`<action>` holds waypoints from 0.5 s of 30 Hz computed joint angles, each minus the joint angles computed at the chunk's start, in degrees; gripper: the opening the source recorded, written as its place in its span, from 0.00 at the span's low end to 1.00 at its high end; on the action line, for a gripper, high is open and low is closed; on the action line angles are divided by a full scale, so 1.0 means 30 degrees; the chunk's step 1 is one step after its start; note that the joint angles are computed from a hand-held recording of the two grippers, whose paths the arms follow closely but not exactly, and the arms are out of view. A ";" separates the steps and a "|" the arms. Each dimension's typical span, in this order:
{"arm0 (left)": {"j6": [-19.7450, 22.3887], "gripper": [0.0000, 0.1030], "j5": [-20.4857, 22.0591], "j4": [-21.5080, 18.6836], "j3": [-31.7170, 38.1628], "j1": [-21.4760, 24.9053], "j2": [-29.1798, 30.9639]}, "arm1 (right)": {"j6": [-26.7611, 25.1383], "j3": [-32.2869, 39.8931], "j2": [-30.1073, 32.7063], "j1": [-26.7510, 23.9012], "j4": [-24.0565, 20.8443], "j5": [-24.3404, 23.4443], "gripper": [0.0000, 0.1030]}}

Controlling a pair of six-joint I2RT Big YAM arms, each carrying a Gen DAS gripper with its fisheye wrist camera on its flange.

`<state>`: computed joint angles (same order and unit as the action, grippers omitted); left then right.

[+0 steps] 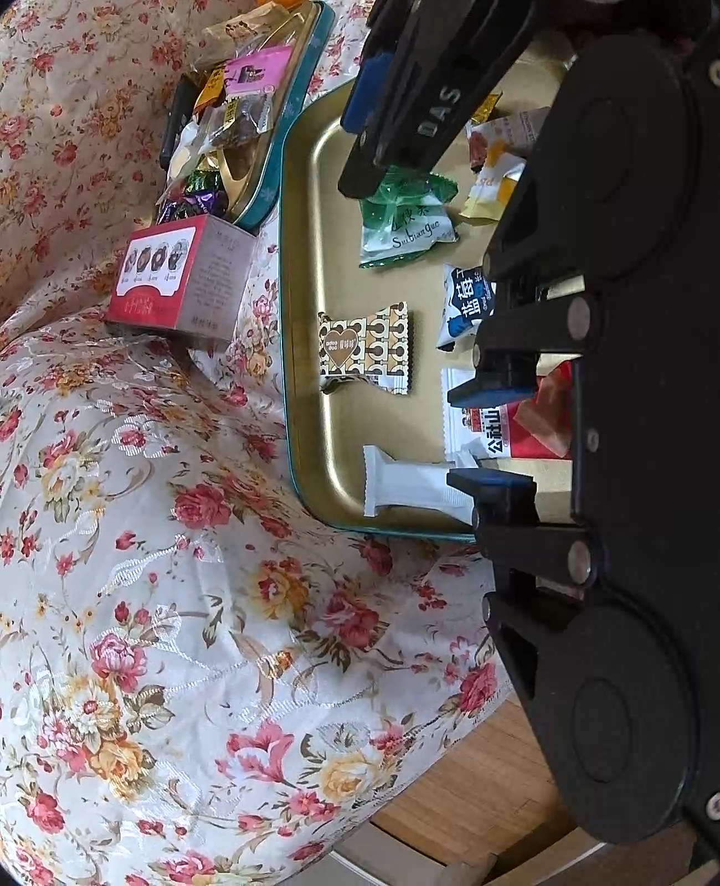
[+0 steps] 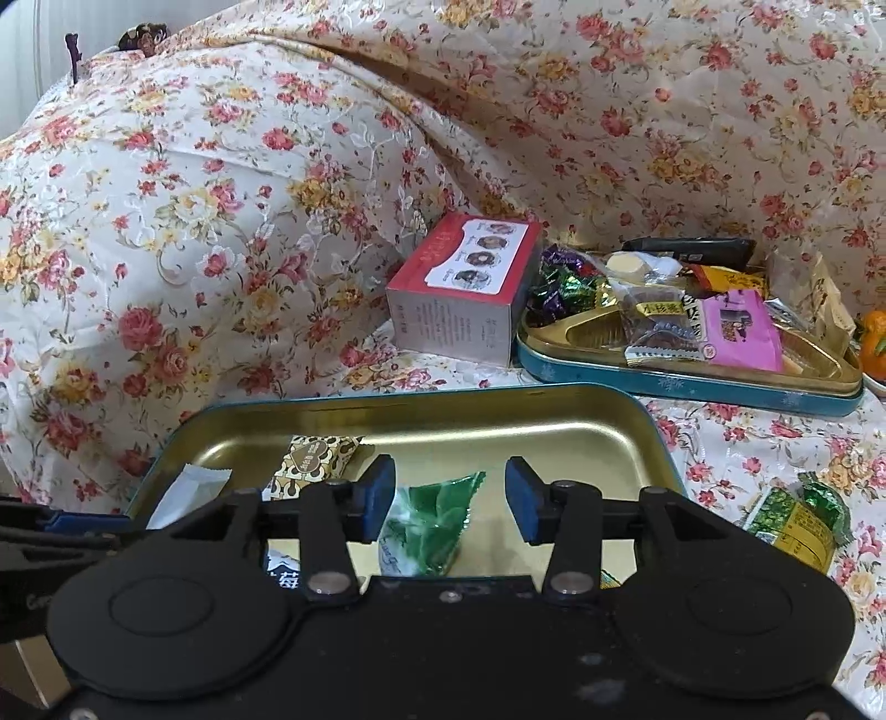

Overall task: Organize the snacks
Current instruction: 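Lower both packets into the tin tray and open both grippers, then move both grippers away from the tin tray toward the remaining snacks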

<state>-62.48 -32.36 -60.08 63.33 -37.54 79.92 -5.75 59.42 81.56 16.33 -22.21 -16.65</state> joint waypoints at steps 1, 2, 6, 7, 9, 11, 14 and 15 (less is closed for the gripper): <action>-0.0011 0.33 -0.0001 -0.0006 -0.0003 -0.0002 -0.0013 | 0.0106 -0.0195 -0.0228 -0.0071 0.0164 -0.0083 0.45; -0.0003 0.33 -0.0019 -0.0019 0.0002 -0.0005 -0.0012 | 0.0197 -0.0363 -0.0429 -0.0147 0.0301 -0.0173 0.45; -0.0124 0.33 -0.0136 -0.0249 0.0053 -0.0093 0.0018 | 0.0519 -0.1228 -0.1522 -0.0648 0.0785 -0.0464 0.45; -0.0137 0.33 -0.0148 -0.0268 0.0055 -0.0123 0.0019 | 0.0543 -0.1468 -0.1840 -0.0821 0.0858 -0.0540 0.45; -0.0171 0.33 -0.0254 -0.0359 0.0085 -0.0226 0.0044 | 0.0513 -0.1976 -0.2527 -0.1295 0.0957 -0.0769 0.45; -0.0192 0.33 -0.0339 -0.0460 0.0147 -0.0354 0.0112 | 0.0479 -0.2436 -0.3165 -0.1860 0.0966 -0.0931 0.45; -0.0139 0.33 -0.0437 -0.0524 0.0171 -0.0585 0.0183 | 0.0486 -0.3044 -0.4068 -0.2945 0.0650 -0.1194 0.46; -0.0160 0.33 -0.0520 -0.0618 0.0207 -0.0716 0.0257 | 0.0466 -0.3293 -0.4392 -0.3407 0.0552 -0.1262 0.46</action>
